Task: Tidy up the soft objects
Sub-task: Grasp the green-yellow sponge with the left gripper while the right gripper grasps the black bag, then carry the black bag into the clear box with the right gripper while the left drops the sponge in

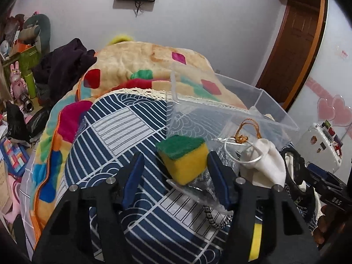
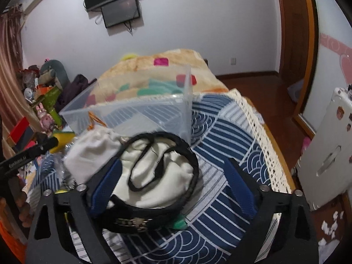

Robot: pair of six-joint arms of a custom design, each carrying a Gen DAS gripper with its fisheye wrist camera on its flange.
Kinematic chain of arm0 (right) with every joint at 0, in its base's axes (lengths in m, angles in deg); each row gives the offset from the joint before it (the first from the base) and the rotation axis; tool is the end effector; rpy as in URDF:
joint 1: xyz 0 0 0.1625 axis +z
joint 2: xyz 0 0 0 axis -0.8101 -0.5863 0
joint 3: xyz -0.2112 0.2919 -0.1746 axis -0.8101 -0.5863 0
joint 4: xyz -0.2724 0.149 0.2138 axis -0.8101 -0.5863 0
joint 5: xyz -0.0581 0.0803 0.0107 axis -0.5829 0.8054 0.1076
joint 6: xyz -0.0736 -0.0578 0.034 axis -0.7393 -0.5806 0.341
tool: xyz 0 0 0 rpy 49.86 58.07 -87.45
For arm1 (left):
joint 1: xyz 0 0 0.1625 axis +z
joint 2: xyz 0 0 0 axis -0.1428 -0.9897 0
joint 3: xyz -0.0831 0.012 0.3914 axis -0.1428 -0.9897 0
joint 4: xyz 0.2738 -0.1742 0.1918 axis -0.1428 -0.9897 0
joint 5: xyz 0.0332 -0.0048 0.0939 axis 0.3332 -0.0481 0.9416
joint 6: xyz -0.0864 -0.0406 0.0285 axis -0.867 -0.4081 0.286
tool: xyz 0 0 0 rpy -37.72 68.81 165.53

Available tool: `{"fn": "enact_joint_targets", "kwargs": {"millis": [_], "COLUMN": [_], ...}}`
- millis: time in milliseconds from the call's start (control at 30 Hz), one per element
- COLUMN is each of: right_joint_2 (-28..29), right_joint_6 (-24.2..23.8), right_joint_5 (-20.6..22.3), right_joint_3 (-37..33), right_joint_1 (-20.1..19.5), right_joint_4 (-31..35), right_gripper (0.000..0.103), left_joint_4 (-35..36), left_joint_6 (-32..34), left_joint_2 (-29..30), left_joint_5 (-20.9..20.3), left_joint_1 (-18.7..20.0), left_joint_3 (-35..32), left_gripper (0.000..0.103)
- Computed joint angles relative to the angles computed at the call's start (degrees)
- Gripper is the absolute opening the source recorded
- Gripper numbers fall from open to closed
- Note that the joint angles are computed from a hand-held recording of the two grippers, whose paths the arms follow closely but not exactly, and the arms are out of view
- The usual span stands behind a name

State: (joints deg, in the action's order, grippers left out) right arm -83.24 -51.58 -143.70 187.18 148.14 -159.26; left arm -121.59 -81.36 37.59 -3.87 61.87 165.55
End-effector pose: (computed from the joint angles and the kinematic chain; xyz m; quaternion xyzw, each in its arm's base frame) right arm 0.1114 -0.4695 0.2241 0.0232 -0.8355 0.4514 0.3124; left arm -0.2292 -0.6153 0.0981 0.2850 0.8990 -0.2889 0.1646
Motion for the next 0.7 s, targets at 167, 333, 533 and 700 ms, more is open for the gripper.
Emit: {"fn": "enact_joint_targets", "kwargs": {"millis": [167, 333, 533, 700], "right_joint_2": [-0.1, -3.3, -2.1, -2.6], "right_joint_6": [4.0, 9.6, 7.3, 6.0], "right_joint_5": [-0.8, 7.2, 4.3, 3.0], "right_joint_3": [-0.7, 1.9, 3.0, 3.9], "right_joint_1": [-1.5, -4.3, -1.5, 0.4], "right_joint_4": [3.9, 7.3, 1.9, -1.3], "right_gripper": [0.073, 0.042, 0.024, 0.021], "left_joint_4": [0.5, -1.4, -4.3, -6.0], "left_joint_6": [-1.1, -0.2, 0.9, 1.3], "left_joint_2": [0.3, -0.1, -1.3, -3.0], "left_joint_5": [-1.9, -1.2, 0.3, 0.3], "left_joint_1": [0.6, -0.1, -1.2, -2.0], "left_joint_3": [-0.4, 1.4, 3.9, 5.4], "left_gripper": [0.044, 0.033, 0.032, 0.032]}}
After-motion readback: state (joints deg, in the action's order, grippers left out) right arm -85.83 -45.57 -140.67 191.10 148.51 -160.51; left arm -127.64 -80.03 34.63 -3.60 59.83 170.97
